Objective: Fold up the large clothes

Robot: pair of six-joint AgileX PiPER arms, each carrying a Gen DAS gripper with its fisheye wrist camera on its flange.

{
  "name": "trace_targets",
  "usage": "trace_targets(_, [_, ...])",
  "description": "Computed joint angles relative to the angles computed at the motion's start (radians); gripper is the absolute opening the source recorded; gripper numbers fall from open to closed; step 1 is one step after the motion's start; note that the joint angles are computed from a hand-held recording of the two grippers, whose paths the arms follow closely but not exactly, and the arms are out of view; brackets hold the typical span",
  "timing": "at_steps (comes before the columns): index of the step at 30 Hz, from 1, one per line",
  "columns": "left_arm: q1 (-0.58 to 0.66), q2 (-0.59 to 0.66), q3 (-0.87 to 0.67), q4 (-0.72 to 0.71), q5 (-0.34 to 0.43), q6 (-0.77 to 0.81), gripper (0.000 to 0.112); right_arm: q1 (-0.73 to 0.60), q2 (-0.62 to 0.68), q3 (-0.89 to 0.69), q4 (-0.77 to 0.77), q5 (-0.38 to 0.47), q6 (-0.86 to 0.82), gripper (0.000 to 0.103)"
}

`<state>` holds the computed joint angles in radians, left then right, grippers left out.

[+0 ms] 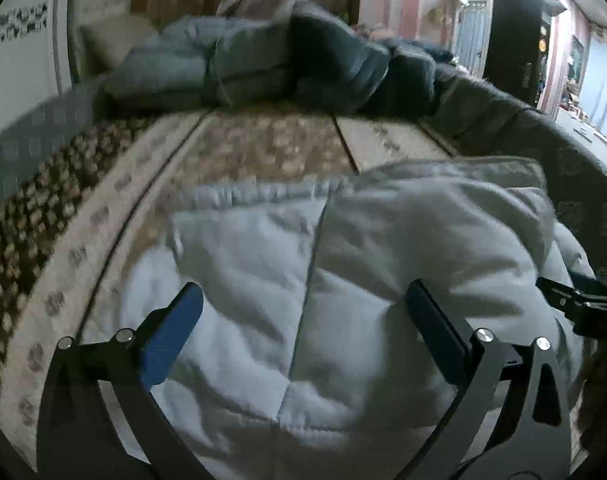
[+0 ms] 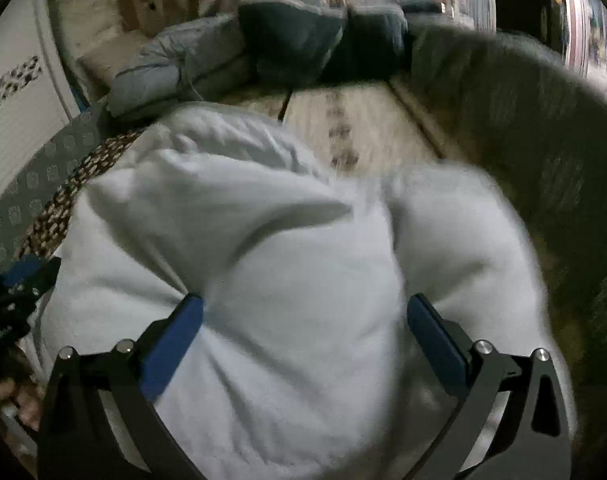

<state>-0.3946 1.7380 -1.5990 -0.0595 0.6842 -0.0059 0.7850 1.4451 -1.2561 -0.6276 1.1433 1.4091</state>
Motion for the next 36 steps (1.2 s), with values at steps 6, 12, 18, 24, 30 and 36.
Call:
trace_targets(6, [0.035, 0.131, -0.099, 0.102, 0.050, -0.162, 0.100, -0.055, 0.093, -0.020, -0.014, -0.031, -0.052, 0.102])
trace_targets(12, [0.037, 0.164, -0.096, 0.120, 0.016, -0.165, 0.100, -0.084, 0.184, -0.065, -0.020, -0.032, -0.075, 0.102])
trace_targets(18, [0.058, 0.207, -0.140, 0.067, 0.032, -0.114, 0.100, -0.119, 0.202, -0.062, -0.001, -0.071, -0.103, 0.102])
trace_targets(24, [0.067, 0.202, -0.128, 0.046, 0.041, -0.080, 0.100, -0.134, 0.203, -0.053, 0.036, -0.086, -0.126, 0.102])
trace_targets(30, [0.084, 0.220, -0.166, -0.007, 0.094, -0.005, 0.100, -0.147, 0.175, -0.030, 0.102, -0.096, -0.170, 0.102])
trace_targets(36, [0.068, -0.038, 0.128, 0.165, -0.136, 0.028, 0.100, -0.051, 0.016, 0.045, 0.057, -0.072, -0.104, 0.101])
